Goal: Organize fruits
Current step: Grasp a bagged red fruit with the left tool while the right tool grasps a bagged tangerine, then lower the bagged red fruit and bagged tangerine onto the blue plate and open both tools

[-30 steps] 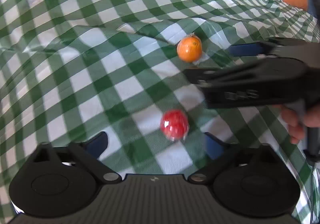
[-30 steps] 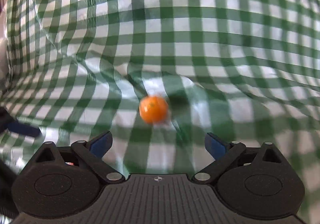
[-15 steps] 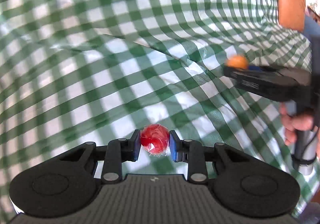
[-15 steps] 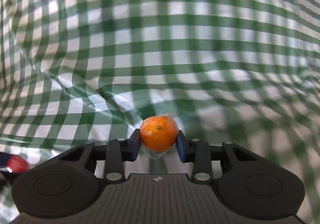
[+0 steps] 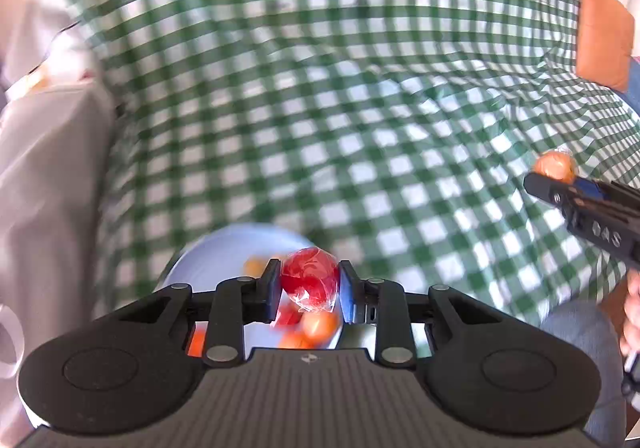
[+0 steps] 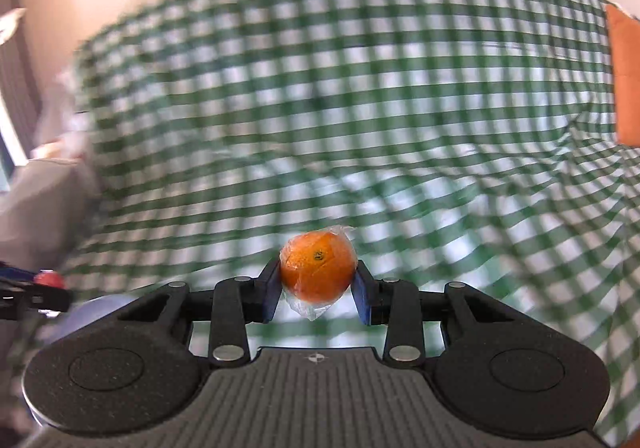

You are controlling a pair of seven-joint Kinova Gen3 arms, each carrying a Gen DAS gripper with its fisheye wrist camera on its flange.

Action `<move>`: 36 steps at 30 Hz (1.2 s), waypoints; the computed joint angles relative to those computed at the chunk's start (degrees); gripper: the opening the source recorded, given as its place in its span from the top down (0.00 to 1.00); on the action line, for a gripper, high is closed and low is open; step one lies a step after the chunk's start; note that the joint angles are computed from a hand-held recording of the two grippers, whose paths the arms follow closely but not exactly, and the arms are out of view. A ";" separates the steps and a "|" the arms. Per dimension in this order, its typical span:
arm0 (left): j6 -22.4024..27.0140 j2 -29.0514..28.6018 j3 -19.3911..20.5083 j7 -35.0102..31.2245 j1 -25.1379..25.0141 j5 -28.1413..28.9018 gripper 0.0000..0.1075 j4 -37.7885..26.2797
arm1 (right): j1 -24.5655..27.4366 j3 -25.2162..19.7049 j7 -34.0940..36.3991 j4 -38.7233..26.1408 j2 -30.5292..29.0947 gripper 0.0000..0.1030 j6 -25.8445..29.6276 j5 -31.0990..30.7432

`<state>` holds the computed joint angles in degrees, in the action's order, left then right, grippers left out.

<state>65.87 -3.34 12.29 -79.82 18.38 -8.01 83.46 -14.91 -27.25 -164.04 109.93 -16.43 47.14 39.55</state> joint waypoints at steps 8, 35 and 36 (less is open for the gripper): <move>5.68 -13.04 -3.37 -3.64 -5.56 2.91 0.70 8.27 | -6.60 -12.16 0.00 -7.77 0.55 0.63 7.63 -4.38; 4.48 -19.80 -5.04 -9.37 -14.15 8.23 0.70 13.81 | -28.41 -12.62 -1.67 -17.20 12.22 0.63 22.65 4.42; 4.40 -19.57 -4.98 -9.30 -14.11 8.16 0.70 13.73 | -29.01 -11.87 -1.72 -16.93 12.14 0.63 22.39 4.34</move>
